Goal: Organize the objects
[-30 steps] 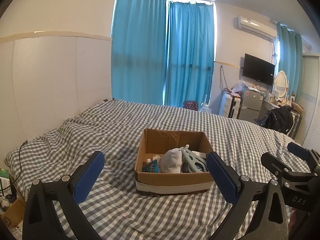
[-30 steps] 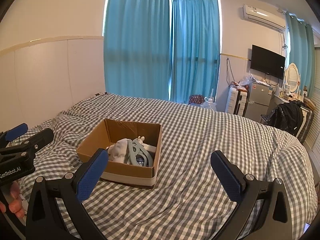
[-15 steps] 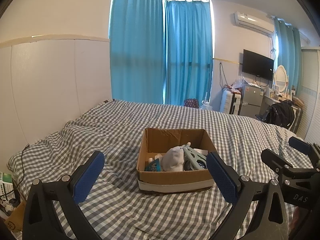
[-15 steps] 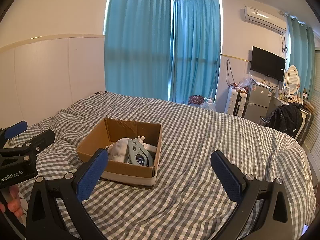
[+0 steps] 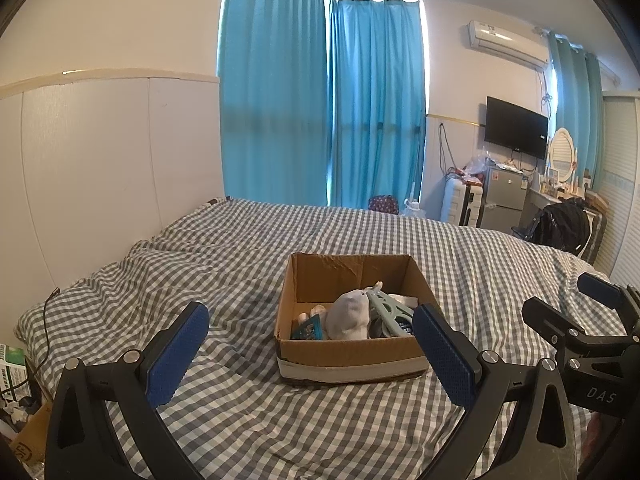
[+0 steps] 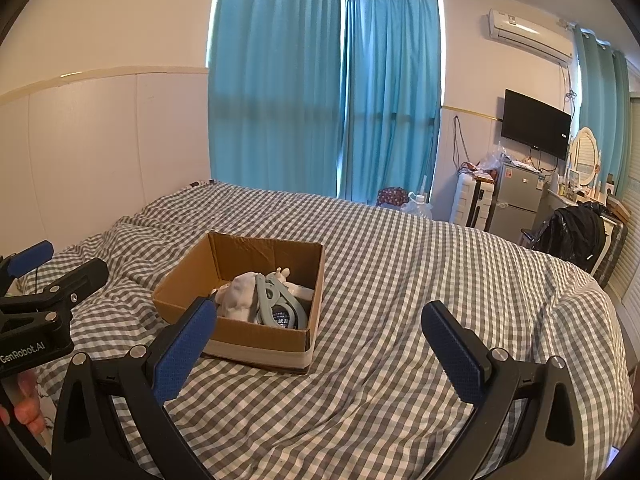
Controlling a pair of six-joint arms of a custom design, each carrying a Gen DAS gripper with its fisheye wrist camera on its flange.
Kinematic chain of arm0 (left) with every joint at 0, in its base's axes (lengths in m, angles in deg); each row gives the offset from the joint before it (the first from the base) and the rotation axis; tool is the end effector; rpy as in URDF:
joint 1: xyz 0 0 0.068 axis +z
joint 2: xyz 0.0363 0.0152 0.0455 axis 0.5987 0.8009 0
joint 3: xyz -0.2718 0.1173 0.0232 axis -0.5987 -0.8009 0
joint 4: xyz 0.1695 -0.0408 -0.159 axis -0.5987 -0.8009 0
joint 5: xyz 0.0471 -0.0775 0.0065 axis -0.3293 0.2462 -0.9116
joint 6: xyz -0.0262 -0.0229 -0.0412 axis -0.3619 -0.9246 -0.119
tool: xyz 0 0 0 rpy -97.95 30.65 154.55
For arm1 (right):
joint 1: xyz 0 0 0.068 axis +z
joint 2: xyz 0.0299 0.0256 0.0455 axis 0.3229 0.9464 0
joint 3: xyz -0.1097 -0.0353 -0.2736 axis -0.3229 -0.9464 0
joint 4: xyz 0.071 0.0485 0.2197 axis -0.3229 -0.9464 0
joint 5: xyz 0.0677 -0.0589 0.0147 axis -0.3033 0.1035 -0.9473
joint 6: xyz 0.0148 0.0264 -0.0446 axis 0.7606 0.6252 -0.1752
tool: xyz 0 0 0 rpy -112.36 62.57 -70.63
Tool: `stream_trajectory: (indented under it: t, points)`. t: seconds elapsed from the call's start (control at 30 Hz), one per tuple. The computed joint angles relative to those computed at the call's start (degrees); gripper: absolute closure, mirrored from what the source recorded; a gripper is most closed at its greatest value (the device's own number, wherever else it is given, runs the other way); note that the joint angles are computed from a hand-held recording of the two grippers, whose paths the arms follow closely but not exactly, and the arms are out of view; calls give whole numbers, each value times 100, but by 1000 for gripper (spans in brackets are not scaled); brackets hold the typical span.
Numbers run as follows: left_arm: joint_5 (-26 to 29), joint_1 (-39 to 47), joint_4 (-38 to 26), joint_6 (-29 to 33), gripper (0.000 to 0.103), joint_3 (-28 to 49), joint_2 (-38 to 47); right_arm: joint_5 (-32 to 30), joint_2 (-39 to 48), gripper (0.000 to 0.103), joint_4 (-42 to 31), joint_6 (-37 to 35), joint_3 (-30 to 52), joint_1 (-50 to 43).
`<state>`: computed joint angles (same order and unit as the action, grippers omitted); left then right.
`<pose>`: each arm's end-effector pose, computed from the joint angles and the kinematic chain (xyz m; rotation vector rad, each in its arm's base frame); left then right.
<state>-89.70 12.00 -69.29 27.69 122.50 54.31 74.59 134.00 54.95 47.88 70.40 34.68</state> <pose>0.1637 -0.0644 0.4042 0.1084 1.9922 -0.0786 0.1982 0.0449 0.3721 0.0252 2.0241 -0.0715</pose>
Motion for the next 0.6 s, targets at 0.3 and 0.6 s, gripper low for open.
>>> stream_trajectory:
  t: [0.3,0.6]
  points:
    - [-13,-6,7,-2,0,-66,-23,-1,38,0,-25,19,18,24]
    - [19,8,10,0,0,-100,-53,-5,62,0,-7,32,4,48]
